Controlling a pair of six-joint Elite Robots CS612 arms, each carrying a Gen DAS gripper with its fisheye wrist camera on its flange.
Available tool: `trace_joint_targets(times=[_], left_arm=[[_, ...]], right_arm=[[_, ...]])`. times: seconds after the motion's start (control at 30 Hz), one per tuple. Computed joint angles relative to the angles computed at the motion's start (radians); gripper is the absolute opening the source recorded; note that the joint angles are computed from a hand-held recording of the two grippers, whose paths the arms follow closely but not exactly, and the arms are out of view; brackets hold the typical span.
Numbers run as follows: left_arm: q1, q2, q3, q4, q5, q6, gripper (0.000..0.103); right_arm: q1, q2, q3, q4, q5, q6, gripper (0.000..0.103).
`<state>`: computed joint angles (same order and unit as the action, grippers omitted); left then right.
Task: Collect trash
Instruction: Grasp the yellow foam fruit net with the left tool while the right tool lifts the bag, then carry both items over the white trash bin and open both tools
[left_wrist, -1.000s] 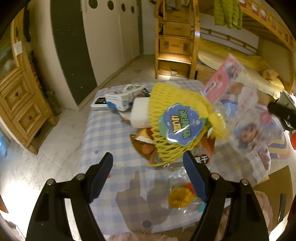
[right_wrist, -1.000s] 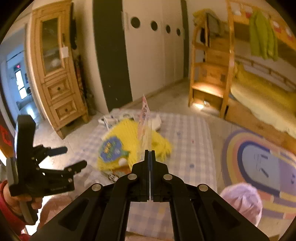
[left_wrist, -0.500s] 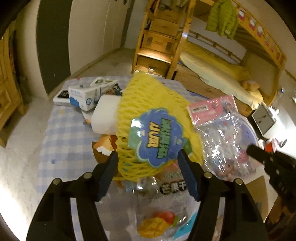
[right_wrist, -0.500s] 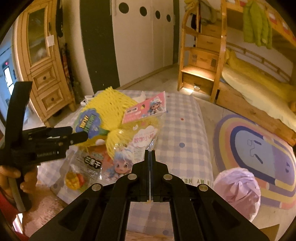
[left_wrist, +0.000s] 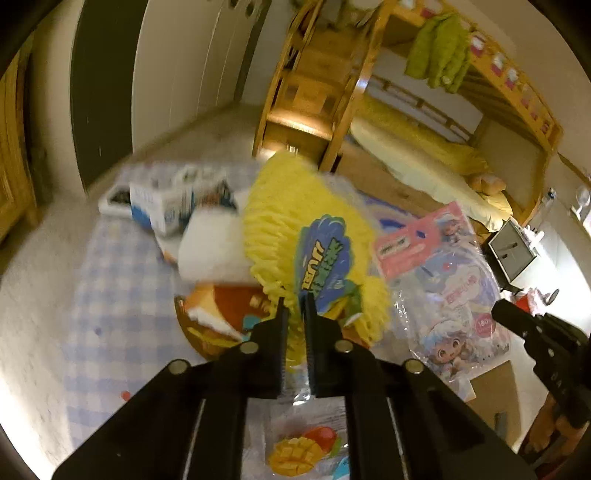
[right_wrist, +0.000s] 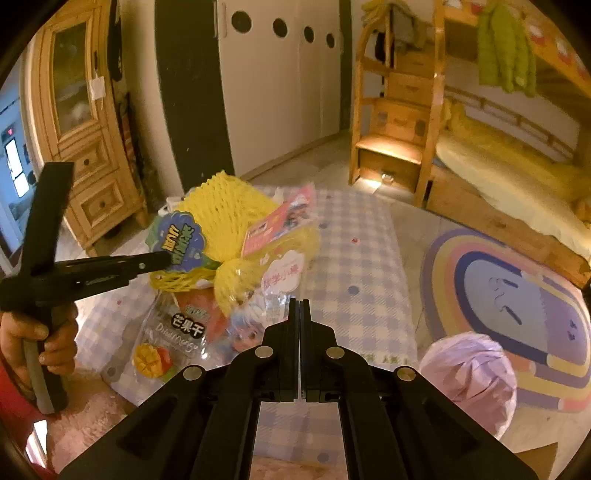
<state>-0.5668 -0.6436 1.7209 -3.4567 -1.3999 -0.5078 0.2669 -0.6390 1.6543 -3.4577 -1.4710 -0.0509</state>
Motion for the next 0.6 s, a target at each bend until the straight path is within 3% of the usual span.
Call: trace_joint_targets(times=[0.13, 0.3, 0.43, 0.6], left_arm=[[-0.052, -0.032, 0.028, -0.069, 0.143, 0.107, 0.005], [-0.131, -0.062, 0.045, -0.163, 0.296, 0.341, 0.005], [-0.177, -0.06, 0.028, -0.188, 0.303, 0.461, 0.005], [-0.2, -0.019, -0.034, -0.143, 0.214, 0.509, 0.005]], right_arm=[[-0.008, -0.019, 0.036, -0.088, -0.042, 0.022, 0.0], [-0.032, -0.049, 0.107, -0.211, -0.097, 0.061, 0.0], [-0.056, -0.069, 0.163, -0.274, -0.148, 0.092, 0.0], [-0.087, -0.077, 0.22, -0.307, -0.22, 0.133, 0.0]])
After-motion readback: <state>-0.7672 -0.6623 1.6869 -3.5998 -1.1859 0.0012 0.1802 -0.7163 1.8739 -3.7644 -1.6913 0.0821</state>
